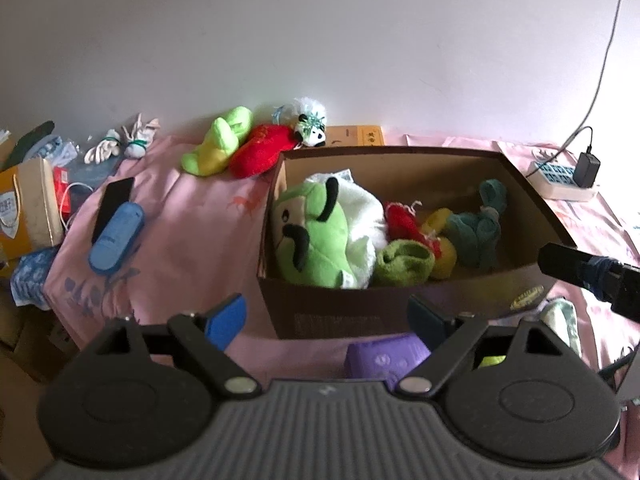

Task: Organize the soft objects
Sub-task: 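Lift both grippers away from the box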

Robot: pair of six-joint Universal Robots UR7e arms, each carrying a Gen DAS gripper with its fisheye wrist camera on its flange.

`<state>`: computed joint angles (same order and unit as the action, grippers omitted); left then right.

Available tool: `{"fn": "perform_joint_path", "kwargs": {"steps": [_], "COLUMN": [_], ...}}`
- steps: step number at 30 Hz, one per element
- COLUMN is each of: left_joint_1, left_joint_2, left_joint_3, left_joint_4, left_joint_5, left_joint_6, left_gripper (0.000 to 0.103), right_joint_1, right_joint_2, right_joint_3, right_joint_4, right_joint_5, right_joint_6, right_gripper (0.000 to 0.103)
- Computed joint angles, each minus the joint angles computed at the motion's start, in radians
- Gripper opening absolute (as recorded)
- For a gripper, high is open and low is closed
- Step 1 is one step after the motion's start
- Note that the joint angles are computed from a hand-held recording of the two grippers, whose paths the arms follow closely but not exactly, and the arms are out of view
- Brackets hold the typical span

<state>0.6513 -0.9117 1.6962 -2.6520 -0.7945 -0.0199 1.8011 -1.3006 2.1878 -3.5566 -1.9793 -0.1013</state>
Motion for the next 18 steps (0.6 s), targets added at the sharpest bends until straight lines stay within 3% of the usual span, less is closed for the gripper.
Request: {"fn": "perform_joint_path", "kwargs": {"steps": [18], "left_joint_1": [-0.041], "left_joint_2": [-0.079], "left_joint_3": [0.118], "left_joint_4": [0.056], "left_joint_5": [-0.042], "left_joint_6": [-0.025], "left_gripper": [0.089], "right_joint_1": [0.068], "right_joint_2": [-0.034], "right_joint_3": [0.114], "right_joint_4": [-0.006], "right_joint_5": [-0.09], "right_joint_6": [0.038], "right_gripper": [0.021]}}
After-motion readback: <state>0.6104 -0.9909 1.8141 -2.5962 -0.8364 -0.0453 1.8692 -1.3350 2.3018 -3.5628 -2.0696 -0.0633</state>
